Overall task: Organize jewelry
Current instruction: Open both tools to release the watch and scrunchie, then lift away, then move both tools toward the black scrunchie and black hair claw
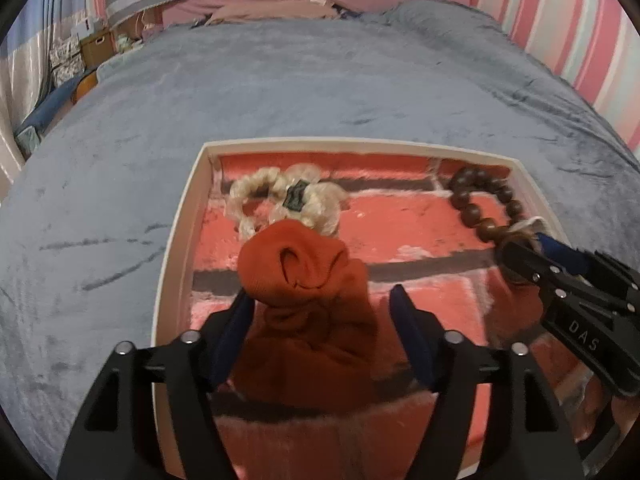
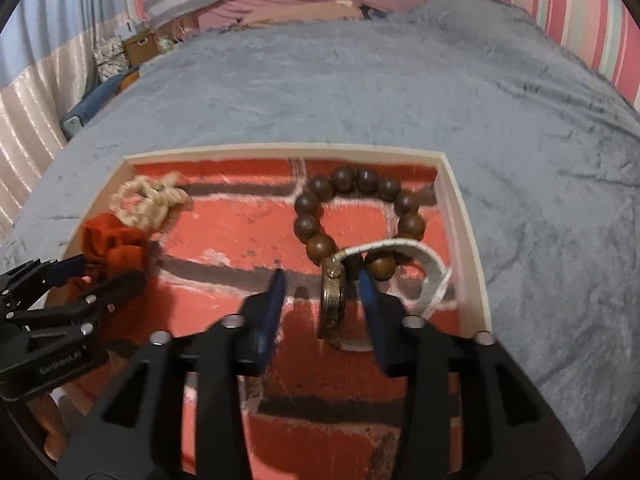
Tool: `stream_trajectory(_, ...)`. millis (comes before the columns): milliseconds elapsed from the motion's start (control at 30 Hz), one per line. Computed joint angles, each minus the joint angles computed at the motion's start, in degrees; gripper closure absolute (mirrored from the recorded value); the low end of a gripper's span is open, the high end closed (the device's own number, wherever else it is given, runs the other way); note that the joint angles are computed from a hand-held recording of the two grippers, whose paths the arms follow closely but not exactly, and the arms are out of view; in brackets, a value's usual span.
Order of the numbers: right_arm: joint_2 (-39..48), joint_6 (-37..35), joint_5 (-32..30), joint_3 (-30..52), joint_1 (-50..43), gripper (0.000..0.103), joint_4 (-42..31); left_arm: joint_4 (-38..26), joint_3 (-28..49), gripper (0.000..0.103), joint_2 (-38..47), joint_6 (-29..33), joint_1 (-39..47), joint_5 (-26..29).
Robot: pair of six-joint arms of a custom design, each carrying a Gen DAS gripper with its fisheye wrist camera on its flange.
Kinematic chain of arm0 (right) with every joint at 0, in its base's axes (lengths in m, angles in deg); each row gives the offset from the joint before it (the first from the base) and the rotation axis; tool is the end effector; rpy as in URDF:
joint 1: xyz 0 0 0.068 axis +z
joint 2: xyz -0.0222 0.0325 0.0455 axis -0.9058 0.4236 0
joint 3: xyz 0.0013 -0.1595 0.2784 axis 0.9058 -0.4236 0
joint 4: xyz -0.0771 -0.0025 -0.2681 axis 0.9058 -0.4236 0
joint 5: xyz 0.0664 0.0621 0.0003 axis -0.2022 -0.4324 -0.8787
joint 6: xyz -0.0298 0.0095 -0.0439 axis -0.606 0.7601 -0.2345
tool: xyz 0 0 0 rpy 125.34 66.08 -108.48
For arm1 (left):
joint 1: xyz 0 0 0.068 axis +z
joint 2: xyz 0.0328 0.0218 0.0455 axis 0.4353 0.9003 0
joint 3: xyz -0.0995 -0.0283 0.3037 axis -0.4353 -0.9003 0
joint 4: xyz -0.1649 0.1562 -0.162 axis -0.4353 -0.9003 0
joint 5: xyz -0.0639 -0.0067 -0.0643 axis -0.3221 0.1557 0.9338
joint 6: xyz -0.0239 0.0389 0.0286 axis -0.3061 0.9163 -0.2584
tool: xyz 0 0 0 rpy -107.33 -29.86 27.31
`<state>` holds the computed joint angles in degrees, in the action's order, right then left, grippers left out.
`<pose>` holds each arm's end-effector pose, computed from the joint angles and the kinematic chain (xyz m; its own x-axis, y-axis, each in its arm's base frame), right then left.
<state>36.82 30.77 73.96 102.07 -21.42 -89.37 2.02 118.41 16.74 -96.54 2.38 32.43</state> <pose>0.2713 0.2465 0.1924 -0.7639 -0.1512 -0.6273 -0.2667 0.9592 0.0935 0.2762 -0.1119 0.1578 -0.8071 -0.0631 -0.5870 -0.0265 0.9971 -0.0706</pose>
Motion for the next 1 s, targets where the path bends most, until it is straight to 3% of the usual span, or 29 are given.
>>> stream_trajectory(100, -5.02, 0.48, -0.13, -2.54, -0.19, 0.036, 0.63, -2.06, -1.88, 0.024, -5.89, 0.03, -0.92, 1.15)
stream_trajectory(200, -11.9, 0.77, 1.24, -5.16, 0.22, 0.025, -0.56, -5.51, -3.65, 0.014, -13.13, -0.29, -2.2, 0.52)
stream_trajectory(400, -25.46, 2.68, 5.58, -9.1, 4.02, 0.011, -6.92, -17.71, -4.77, 0.01, -30.39, -2.33, -5.52, -2.05)
stream_trajectory(467, -29.9, 3.4, 8.6, -9.7, 6.85, 0.008, -10.3, -22.28, -4.31, 0.01, -35.44, -3.92, -8.74, -4.75)
stream_trajectory(567, -36.75, 5.61, 14.09, -10.93, 12.41, 0.005, -15.95, -31.13, -3.06, 0.01, -42.71, -9.27, -18.04, -13.27)
stream_trajectory(667, -43.28, 9.94, 19.89, -11.28, 19.85, 0.004, -23.41, -40.56, -0.57, 0.009, -45.97, -19.32, -31.2, -23.57)
stream_trajectory(767, -47.78, 16.23, 26.64, -10.78, 28.49, 0.004, -31.87, -55.38, 3.55, 0.009, -42.83, -39.52, -50.6, -36.56)
stream_trajectory(833, -49.17, 23.97, 32.84, -9.6, 36.67, 0.004, -39.82, -63.69, 5.66, 0.007, -39.12, -51.76, -59.04, -40.58)
stream_trajectory(933, -48.55, 41.03, 40.52, -7.19, 49.36, 0.004, -54.94, -76.49, 8.8, 0.006, -31.23, -73.89, -72.51, -43.44)
stream_trajectory(1000, -46.53, 56.16, 43.19, -5.71, 57.76, 0.004, -66.98, -80.4, 9.96, 0.006, -27.53, -82.43, -77.82, -43.21)
